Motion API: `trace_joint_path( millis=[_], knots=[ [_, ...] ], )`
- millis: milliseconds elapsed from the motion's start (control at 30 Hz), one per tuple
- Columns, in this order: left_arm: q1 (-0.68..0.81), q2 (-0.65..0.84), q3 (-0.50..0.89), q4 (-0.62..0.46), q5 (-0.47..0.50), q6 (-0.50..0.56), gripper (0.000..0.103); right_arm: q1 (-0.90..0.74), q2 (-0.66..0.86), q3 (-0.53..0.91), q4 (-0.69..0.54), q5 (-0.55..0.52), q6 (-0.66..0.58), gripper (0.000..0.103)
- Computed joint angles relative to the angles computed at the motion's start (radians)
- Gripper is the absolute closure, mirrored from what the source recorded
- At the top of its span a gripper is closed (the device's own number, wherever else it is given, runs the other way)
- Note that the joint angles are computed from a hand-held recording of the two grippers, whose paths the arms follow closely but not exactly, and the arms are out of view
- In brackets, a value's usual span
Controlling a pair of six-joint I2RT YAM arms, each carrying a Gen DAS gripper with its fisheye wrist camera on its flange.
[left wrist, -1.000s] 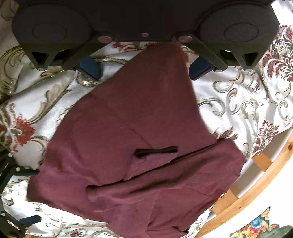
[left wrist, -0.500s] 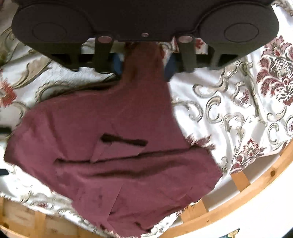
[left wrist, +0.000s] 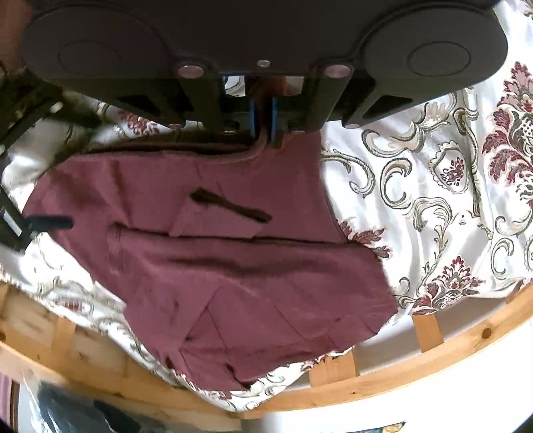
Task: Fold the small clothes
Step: 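Close the left gripper on the hem while the right gripper grasps the hem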
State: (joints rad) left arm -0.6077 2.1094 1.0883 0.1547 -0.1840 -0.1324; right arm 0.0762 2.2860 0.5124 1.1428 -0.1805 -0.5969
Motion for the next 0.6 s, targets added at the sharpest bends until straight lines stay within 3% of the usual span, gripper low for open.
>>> trace_joint_path(
  millis=[233,367,433,533,567,600],
  knots=[
    [0.013,-0.039,-0.064,0.068,0.012,-0.039,0.094,-0.052,0.018,0.056,-0.05,0.148,0.073,0.021],
    [0.009,-0.049,-0.078,0.08,-0.007,-0.045,0.094,-0.178,0.001,0.038,-0.049,0.069,0.112,0.034],
    [0.004,-0.049,-0.081,0.086,-0.018,-0.056,0.094,-0.224,0.013,0.005,0.022,0.036,0.106,0.042],
    [-0.004,-0.047,-0.082,0.076,-0.03,-0.086,0.094,-0.266,0.037,-0.036,0.128,0.005,0.071,0.068],
    [-0.008,-0.051,-0.087,0.079,-0.036,-0.091,0.094,-0.272,0.039,-0.046,0.149,0.001,0.075,0.084],
    [-0.013,-0.055,-0.094,0.084,-0.045,-0.094,0.094,-0.277,0.039,-0.057,0.167,-0.006,0.084,0.093]
  ],
)
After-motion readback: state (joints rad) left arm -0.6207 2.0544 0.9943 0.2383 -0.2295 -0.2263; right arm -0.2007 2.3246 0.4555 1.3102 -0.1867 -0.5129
